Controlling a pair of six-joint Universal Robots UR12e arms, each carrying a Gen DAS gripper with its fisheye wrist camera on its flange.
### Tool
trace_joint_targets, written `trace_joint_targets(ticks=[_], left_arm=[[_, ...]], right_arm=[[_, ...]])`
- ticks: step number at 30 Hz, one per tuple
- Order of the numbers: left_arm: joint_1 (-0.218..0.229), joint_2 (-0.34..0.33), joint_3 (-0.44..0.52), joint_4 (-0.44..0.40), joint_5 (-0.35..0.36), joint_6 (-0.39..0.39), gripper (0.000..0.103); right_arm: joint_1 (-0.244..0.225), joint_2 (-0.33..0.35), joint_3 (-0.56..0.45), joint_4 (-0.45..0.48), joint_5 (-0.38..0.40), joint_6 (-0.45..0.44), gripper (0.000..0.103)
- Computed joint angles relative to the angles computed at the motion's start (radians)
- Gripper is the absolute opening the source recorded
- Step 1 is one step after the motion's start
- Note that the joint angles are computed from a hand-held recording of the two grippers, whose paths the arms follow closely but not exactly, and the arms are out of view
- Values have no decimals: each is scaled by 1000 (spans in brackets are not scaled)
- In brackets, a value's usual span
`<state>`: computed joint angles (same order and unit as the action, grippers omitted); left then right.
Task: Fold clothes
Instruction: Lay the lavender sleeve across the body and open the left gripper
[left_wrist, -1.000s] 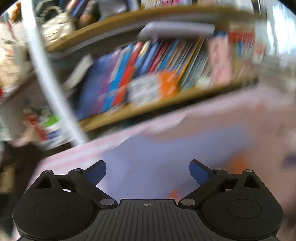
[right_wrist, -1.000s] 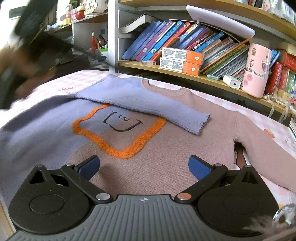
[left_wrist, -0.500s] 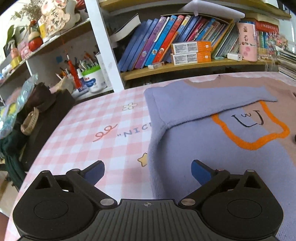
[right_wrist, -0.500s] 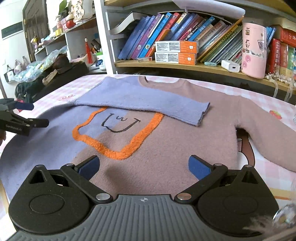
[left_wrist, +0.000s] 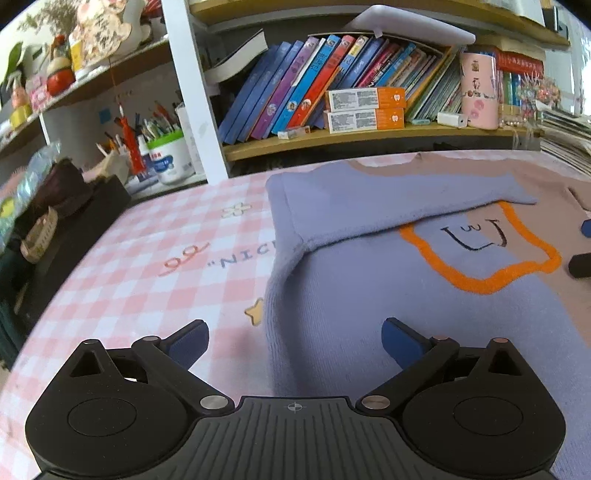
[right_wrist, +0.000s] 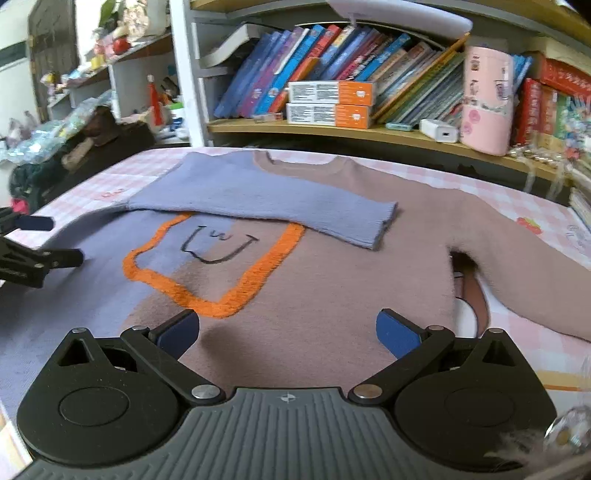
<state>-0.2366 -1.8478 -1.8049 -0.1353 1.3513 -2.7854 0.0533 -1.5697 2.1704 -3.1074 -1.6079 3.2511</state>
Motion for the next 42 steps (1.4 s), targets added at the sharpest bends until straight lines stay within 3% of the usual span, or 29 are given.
trace_joint_targets(ticks=[5,11,16,19,24,27,34,42], left_arm=[[20,0,2,-24,-63,-48,102],[36,-2,19,-94,-116,-80,103],[39,2,14,-101,-133,-77,103],[41,5,11,-104,-145,-71,103],[52,5,9,-102,-179,-89,103],[52,5,9,-101,-181,-91,103],[56,5,7,-100,-190,-94,103],[56,6,9,-104,-189,-92,103]], right_arm=[[34,10,-13,19,-130,28,103],[43,13,-18,35,-171,45,103],[25,2,-12,44,-128,76,103],[35,-6,-3,33,-159,99,103],[42,-35,27,9,-172,188,102],[54,-58,43,6,-230,281,99],[50,-98,89,4,-311,482,82],[64,-113,104,15,-322,512,51]])
